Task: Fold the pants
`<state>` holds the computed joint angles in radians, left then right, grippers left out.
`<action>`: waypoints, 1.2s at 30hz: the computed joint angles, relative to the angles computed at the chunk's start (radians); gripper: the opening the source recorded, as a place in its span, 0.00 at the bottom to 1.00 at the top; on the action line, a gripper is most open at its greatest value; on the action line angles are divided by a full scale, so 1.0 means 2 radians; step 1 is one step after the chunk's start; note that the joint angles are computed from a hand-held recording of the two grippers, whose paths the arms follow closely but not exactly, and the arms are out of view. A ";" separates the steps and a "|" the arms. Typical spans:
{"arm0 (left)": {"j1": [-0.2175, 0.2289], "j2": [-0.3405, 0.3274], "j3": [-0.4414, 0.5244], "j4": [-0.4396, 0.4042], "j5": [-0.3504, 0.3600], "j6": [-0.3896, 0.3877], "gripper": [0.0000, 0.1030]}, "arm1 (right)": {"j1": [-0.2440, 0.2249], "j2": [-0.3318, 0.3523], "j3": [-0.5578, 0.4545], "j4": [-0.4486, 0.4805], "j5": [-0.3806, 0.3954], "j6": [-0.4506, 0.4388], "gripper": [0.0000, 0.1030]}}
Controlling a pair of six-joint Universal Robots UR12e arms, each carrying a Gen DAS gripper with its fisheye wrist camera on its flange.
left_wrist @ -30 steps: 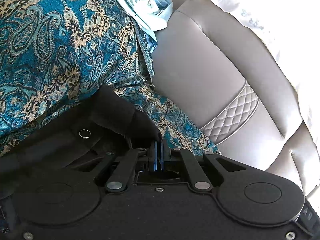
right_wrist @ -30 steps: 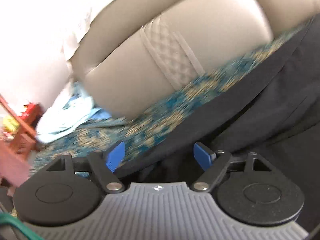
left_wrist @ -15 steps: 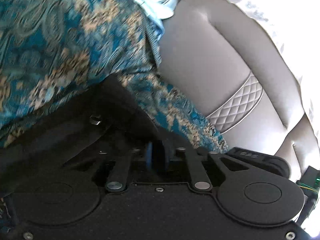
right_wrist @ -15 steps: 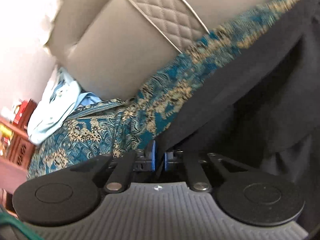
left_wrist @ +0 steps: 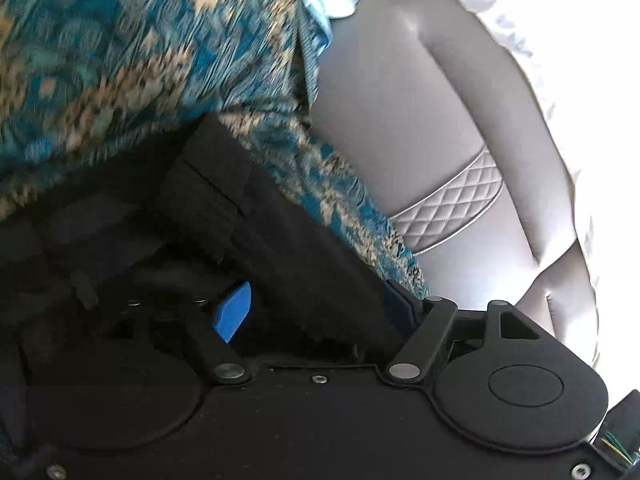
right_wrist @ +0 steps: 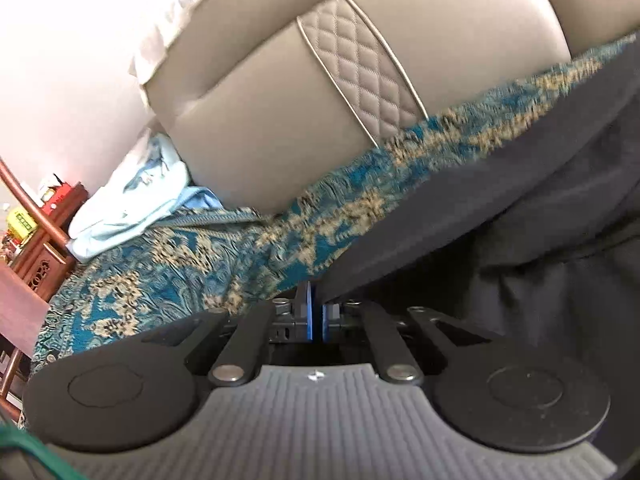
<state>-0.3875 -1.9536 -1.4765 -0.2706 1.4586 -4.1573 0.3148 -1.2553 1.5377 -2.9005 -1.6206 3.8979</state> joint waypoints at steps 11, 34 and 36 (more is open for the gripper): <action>-0.003 -0.004 -0.009 0.011 0.041 -0.098 0.11 | 0.007 -0.022 0.038 -0.031 -0.003 0.005 0.07; -0.015 0.029 -0.033 -0.034 0.124 -0.057 0.04 | -0.046 -0.019 0.037 0.077 -0.216 0.130 0.19; -0.013 0.030 -0.034 -0.040 0.120 -0.057 0.04 | -0.067 -0.023 0.043 0.081 -0.222 0.118 0.21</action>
<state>-0.4143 -1.8927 -1.5454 -0.3514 1.6985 -4.2718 0.1806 -1.3020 1.6232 -2.7385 -2.0636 4.1348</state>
